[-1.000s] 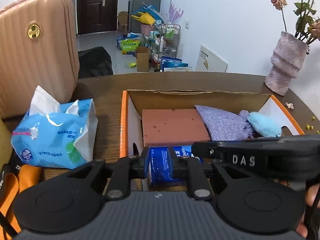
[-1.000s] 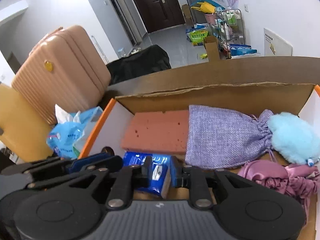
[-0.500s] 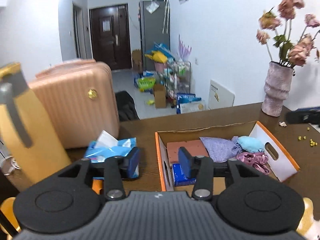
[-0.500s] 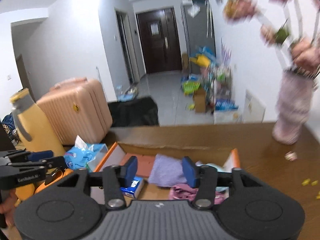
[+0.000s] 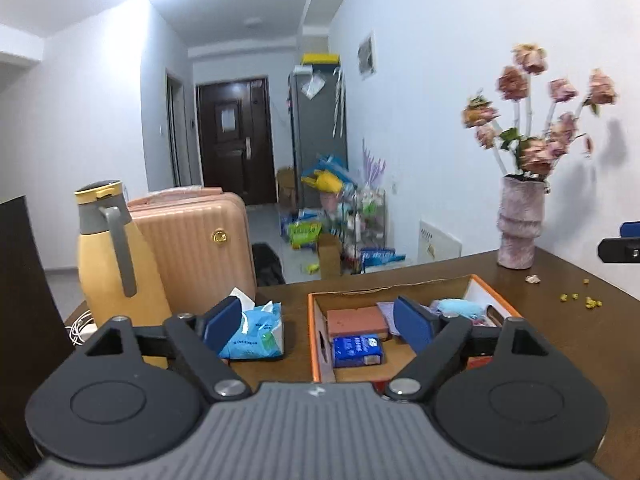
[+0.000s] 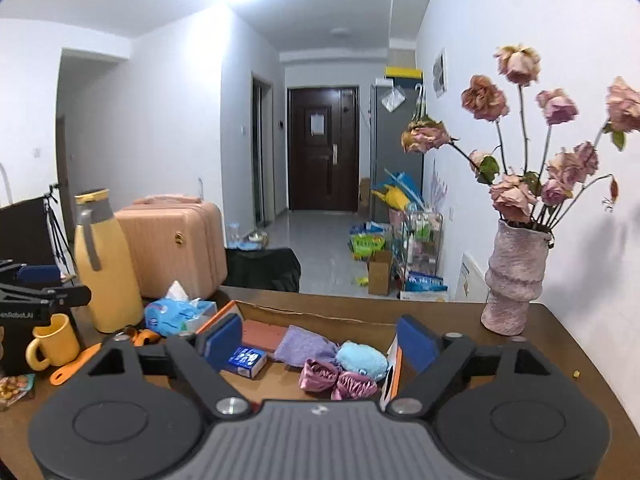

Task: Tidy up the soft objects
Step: 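Withdraw both grippers from the box toward the clear plastic bag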

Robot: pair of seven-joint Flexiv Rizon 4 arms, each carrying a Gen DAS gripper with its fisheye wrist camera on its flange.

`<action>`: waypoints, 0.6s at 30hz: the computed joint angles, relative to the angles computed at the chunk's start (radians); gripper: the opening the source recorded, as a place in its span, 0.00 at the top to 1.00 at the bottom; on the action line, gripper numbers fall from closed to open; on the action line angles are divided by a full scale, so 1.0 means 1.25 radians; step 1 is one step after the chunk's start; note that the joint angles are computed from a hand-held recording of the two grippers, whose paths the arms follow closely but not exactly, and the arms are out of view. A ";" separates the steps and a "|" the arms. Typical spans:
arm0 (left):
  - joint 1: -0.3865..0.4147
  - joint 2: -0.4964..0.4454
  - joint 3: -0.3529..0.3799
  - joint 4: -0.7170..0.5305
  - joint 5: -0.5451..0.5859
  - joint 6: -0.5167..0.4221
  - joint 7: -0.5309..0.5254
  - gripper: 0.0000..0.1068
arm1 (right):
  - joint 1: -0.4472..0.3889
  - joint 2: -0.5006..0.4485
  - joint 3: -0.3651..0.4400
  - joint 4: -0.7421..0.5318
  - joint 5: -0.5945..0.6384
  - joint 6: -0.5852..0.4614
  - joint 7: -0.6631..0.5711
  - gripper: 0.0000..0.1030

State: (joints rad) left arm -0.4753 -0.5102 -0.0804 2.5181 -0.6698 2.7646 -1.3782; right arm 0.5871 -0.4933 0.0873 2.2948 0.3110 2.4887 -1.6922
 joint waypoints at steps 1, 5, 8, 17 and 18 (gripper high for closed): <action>-0.025 -0.019 -0.003 0.018 -0.021 0.045 -0.018 0.19 | 0.000 -0.014 0.010 0.022 0.002 0.045 -0.002 0.17; -0.067 -0.099 -0.022 0.080 -0.018 0.193 -0.148 0.14 | 0.023 -0.120 0.056 0.097 0.039 0.263 0.010 0.16; -0.111 -0.167 -0.039 0.111 -0.042 0.274 -0.214 0.11 | 0.037 -0.223 0.087 0.141 0.046 0.410 0.049 0.16; -0.149 -0.246 -0.070 0.087 -0.025 0.201 -0.196 0.08 | 0.074 -0.423 0.087 0.193 0.055 0.571 0.148 0.16; -0.152 -0.245 -0.067 0.078 -0.022 0.194 -0.189 0.08 | 0.074 -0.431 0.085 0.192 0.053 0.578 0.155 0.16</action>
